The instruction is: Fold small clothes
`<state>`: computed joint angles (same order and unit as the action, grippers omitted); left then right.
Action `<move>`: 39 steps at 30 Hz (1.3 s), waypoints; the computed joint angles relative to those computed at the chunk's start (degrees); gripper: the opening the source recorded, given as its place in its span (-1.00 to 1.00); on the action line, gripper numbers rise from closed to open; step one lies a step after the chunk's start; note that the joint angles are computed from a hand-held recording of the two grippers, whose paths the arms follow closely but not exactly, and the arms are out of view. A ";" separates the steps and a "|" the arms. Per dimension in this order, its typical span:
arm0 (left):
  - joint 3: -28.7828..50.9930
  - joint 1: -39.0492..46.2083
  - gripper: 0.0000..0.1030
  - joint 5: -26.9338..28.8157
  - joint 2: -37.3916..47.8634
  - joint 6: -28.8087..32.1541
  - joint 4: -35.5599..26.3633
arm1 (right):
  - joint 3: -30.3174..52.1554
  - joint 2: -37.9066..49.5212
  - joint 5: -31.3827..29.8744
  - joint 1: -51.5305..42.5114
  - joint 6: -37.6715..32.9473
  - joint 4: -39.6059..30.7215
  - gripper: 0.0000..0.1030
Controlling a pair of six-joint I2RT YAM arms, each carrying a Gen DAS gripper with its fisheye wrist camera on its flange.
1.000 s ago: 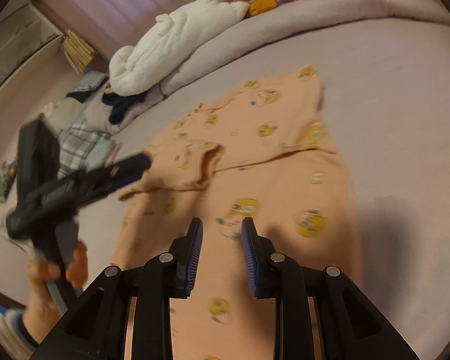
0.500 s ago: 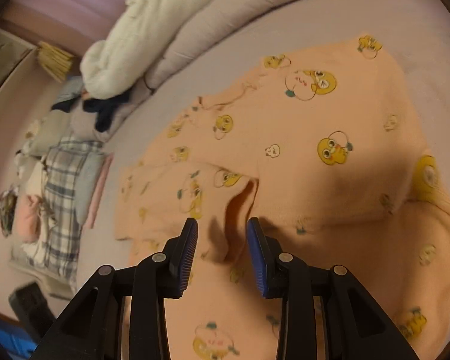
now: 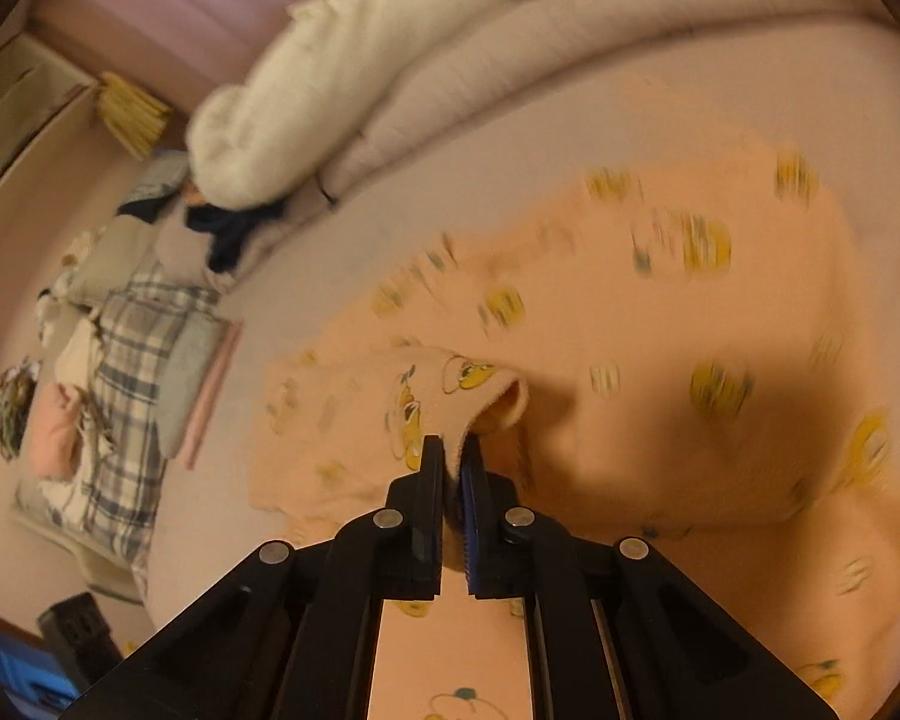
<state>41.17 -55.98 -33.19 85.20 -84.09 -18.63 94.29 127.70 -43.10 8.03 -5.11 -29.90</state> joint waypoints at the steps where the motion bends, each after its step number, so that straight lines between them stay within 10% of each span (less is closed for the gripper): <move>1: 0.04 0.06 0.36 -0.02 0.11 0.00 0.04 | 0.02 -1.46 -0.53 -0.67 -0.56 0.20 -0.87; 11: 0.80 1.18 0.36 1.50 1.91 1.86 1.89 | 7.76 -0.80 1.75 -7.45 -2.46 -1.83 -0.87; 20: 2.97 6.17 0.36 4.56 3.08 7.68 3.19 | 12.21 7.43 22.34 -5.53 -3.49 -1.89 -0.80; 26: 8.09 12.23 0.36 6.62 5.62 17.41 5.69 | 1.64 0.03 18.38 -5.00 -6.52 8.01 -0.78; 39: 21.90 23.42 0.32 16.71 22.84 27.53 6.63 | 5.47 7.55 18.31 -2.57 -11.46 2.68 -0.78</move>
